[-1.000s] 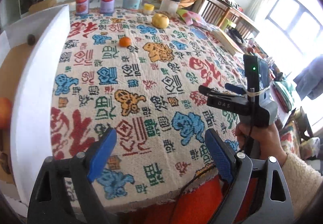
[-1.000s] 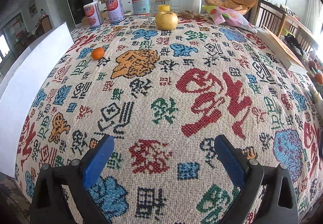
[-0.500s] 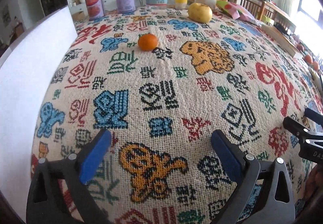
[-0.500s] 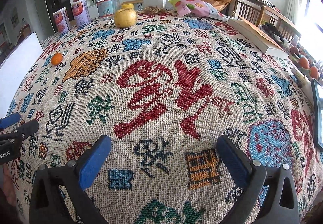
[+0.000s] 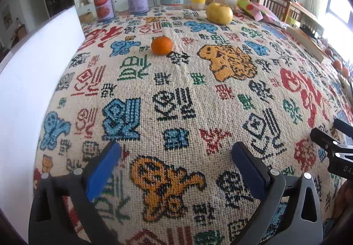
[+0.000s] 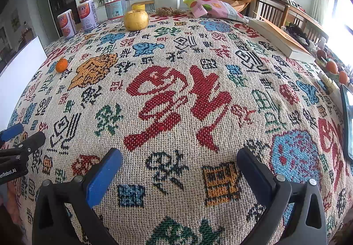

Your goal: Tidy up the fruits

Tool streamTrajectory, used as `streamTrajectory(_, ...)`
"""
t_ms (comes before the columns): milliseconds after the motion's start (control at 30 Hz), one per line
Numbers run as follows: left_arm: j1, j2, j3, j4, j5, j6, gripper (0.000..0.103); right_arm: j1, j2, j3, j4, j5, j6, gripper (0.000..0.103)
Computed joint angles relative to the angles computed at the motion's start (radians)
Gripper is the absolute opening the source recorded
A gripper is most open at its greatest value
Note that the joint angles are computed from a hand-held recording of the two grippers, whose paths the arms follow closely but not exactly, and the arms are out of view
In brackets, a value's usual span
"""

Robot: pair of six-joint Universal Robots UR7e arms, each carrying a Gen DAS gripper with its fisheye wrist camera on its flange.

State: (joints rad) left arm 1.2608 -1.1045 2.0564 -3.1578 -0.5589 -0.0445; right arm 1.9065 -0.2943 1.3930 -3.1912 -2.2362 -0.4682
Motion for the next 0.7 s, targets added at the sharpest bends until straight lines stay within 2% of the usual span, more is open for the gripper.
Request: streamTrajectory(700, 0.0, 0.001, -0.002, 0.004, 0.005, -0.002, 0.102, 0.001, 0.002, -0.004, 0.003, -0.005, -0.002, 0.103)
